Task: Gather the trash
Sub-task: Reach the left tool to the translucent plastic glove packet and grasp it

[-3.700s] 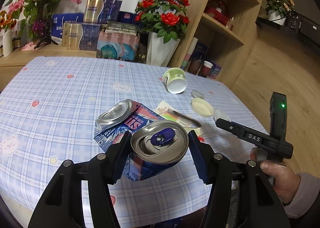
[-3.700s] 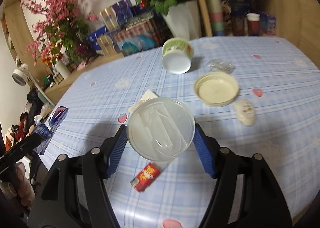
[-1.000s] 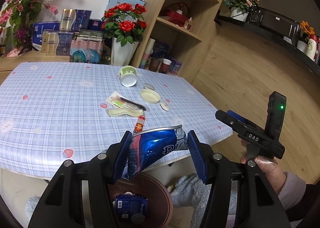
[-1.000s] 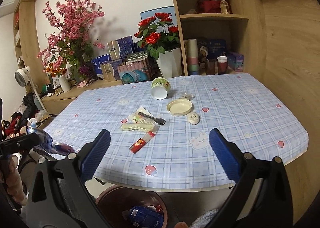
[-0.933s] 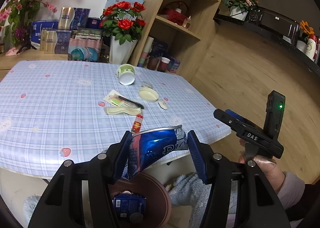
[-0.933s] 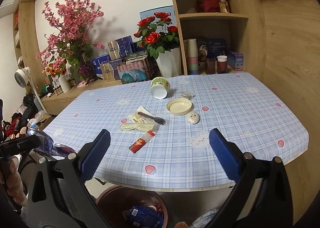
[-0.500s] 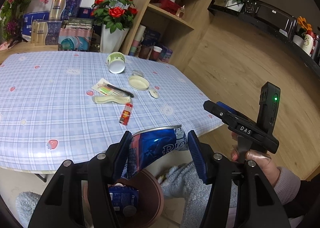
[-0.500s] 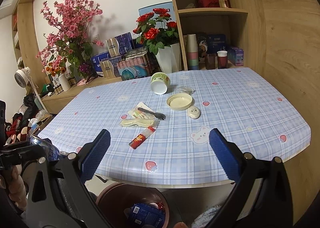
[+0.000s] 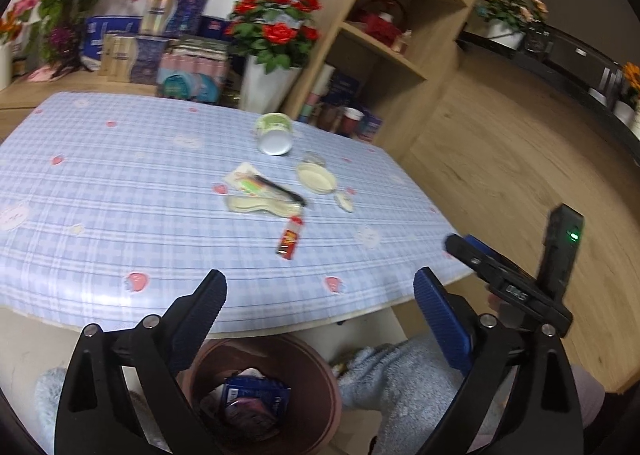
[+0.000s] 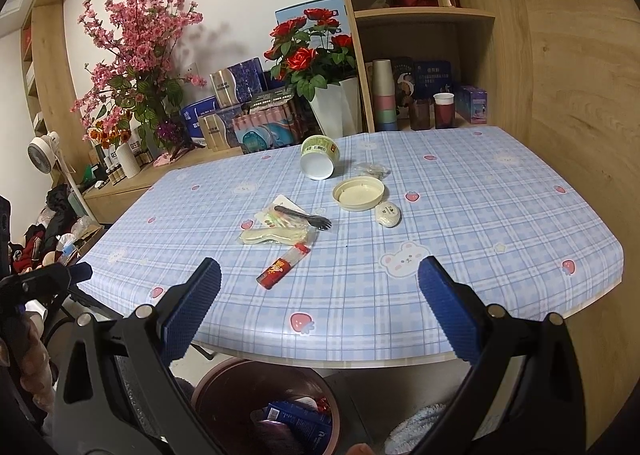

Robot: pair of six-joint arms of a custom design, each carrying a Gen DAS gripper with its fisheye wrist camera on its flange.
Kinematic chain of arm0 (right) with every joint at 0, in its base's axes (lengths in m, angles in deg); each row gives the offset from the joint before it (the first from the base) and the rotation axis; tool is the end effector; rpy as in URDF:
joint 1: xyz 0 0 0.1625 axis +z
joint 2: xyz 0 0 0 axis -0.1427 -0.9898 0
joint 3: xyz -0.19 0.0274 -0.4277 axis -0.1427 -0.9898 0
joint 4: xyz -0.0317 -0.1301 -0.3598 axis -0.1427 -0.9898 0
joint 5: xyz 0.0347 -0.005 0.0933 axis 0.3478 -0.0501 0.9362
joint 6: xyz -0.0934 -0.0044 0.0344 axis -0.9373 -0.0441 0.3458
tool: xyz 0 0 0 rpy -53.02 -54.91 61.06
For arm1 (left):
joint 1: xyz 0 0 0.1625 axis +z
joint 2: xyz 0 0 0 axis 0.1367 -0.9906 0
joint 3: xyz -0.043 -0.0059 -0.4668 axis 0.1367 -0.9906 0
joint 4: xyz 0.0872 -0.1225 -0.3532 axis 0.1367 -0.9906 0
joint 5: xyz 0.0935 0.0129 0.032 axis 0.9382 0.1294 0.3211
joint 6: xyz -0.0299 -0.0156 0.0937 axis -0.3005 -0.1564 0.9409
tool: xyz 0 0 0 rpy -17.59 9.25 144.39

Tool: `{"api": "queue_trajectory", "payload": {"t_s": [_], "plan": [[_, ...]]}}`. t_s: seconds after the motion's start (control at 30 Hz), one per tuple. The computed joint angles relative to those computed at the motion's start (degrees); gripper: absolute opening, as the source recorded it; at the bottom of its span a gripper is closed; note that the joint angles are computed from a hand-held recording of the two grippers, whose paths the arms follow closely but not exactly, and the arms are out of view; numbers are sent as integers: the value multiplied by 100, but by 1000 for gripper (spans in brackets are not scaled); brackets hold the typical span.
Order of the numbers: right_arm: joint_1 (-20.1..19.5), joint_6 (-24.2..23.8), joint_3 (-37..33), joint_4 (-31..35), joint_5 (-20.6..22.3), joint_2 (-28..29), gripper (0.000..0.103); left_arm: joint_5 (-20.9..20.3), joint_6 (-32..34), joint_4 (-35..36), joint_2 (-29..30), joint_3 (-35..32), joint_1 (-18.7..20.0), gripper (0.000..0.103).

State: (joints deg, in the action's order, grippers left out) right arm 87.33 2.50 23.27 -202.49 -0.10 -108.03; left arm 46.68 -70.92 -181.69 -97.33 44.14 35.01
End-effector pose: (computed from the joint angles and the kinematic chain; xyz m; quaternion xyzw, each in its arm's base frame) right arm -0.0114 -0.8588 0.4410 0.3758 -0.8646 0.3169 0.1038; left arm -0.4518 -0.7100 0.0084 0.0340 0.8606 -0.4733 0.1849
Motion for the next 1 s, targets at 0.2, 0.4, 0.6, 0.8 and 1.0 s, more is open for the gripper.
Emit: {"api": "queue_trajectory", "payload": {"t_s": [0.2, 0.4, 0.6, 0.8, 1.0], "plan": [[-15, 16, -16, -57, -37, 26, 97, 411, -418, 237, -120, 218, 27, 93], [-30, 45, -159, -1, -146, 131, 97, 490, -598, 334, -163, 329, 85, 93], [-48, 72, -338, -9, -260, 289, 97, 441, -604, 590, -110, 197, 170, 93], [-61, 0, -707, 77, -401, 569, 97, 362, -474, 1016, -15, -137, 329, 93], [-29, -54, -1645, 386, -453, 1133, 97, 168, 86, 1449, 230, -877, 560, 92]]}}
